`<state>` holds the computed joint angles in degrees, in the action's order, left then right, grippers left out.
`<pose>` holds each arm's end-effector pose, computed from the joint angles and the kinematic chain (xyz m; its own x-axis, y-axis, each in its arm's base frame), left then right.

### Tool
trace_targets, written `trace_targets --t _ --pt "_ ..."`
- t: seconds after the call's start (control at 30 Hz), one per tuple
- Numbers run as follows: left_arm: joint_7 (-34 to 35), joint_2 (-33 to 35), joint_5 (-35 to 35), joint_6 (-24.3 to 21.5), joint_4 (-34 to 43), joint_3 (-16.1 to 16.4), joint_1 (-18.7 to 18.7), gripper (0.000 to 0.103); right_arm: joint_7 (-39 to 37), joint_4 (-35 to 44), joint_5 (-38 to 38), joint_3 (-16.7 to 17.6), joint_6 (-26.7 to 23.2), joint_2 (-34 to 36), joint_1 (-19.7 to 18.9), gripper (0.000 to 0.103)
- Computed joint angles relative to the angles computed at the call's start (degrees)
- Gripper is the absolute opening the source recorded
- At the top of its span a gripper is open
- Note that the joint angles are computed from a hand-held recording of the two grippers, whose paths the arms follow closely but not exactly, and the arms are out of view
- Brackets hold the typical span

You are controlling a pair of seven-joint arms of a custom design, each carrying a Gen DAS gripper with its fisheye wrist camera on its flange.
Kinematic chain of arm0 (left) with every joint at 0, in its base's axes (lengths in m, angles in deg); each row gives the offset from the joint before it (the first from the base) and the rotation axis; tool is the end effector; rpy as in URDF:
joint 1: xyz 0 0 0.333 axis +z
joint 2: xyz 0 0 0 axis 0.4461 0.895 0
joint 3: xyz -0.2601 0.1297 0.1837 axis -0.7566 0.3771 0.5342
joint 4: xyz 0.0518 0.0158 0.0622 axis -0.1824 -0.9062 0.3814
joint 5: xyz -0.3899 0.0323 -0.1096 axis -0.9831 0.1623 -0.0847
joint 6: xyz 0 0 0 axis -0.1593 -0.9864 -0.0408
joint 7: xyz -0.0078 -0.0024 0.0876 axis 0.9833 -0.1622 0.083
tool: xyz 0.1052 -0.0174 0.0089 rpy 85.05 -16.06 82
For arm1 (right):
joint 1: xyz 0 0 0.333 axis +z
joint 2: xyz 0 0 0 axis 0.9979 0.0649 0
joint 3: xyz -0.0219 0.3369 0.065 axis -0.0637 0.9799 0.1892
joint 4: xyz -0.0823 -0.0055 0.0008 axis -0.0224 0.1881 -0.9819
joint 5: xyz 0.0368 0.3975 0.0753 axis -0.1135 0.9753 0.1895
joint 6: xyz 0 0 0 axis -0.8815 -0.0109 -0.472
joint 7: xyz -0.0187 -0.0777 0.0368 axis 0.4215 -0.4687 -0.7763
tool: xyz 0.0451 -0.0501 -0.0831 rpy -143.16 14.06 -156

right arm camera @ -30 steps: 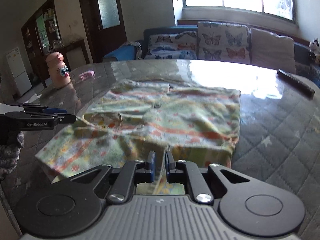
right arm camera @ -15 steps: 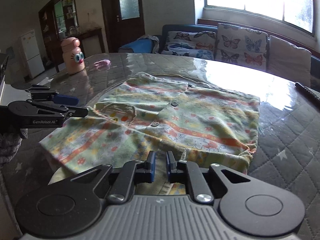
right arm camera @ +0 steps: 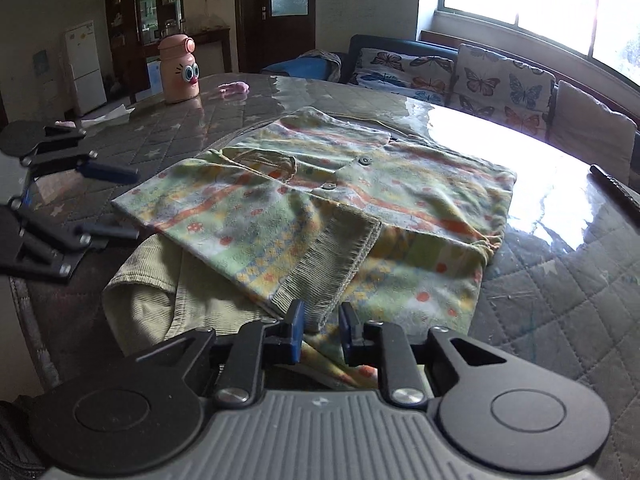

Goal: Fold clothes

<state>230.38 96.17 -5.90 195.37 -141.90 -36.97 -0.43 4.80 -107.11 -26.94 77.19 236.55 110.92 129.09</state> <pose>0.6253 -0.3696 0.3012 -0.6971 -0.5754 -0.4278 -0.1715 0.7132 -0.6797 0.6119 0.3173 0.3104 0.3470 -0.9379 -0.0009 -0.6527 -0.2408 -0.7184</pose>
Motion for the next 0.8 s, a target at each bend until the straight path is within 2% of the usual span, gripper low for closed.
trace_targets --t 0.2,0.33,0.4,0.47,0.5,0.57,0.67,0.73,0.8 --pt "3.6 1.2 7.6 4.2 -2.4 -6.8 5.0 0.063 -1.6 -1.7 1.2 2.6 2.1 -1.7 -1.9 0.019" --pt "2.8 3.4 12.5 4.8 -1.0 -12.8 9.5 0.063 -2.9 -3.4 2.5 1.0 2.3 -2.8 -0.2 0.023" --pt "2.6 4.6 15.9 5.2 -0.6 -15.7 11.8 0.063 -3.8 -4.5 2.8 0.5 2.4 -3.5 0.4 0.033" --pt "2.4 6.0 19.4 5.8 -0.2 -18.3 14.0 0.062 -4.7 -5.5 3.2 0.0 2.5 -4.1 1.2 0.033" --pt "1.9 6.5 20.2 5.4 0.5 -19.0 14.5 0.059 -5.1 -6.0 3.3 -0.1 2.6 -4.4 1.3 0.033" --pt "0.6 7.4 20.6 3.0 2.2 -20.2 15.4 0.036 -6.1 -6.7 3.4 0.9 2.7 -5.0 0.7 0.036" --pt "-1.3 8.3 19.0 0.3 5.5 -20.6 15.2 0.023 -8.2 -8.0 2.9 2.8 3.2 -5.9 -0.6 0.037" --pt "-2.7 8.7 17.2 -0.9 7.4 -20.8 15.0 0.018 -10.2 -8.4 2.4 4.6 4.0 -6.2 -1.9 0.039" --pt "-4.3 9.2 15.4 -3.3 9.9 -21.3 15.2 0.015 -12.0 -8.3 1.9 7.2 5.5 -6.0 -3.9 0.048"
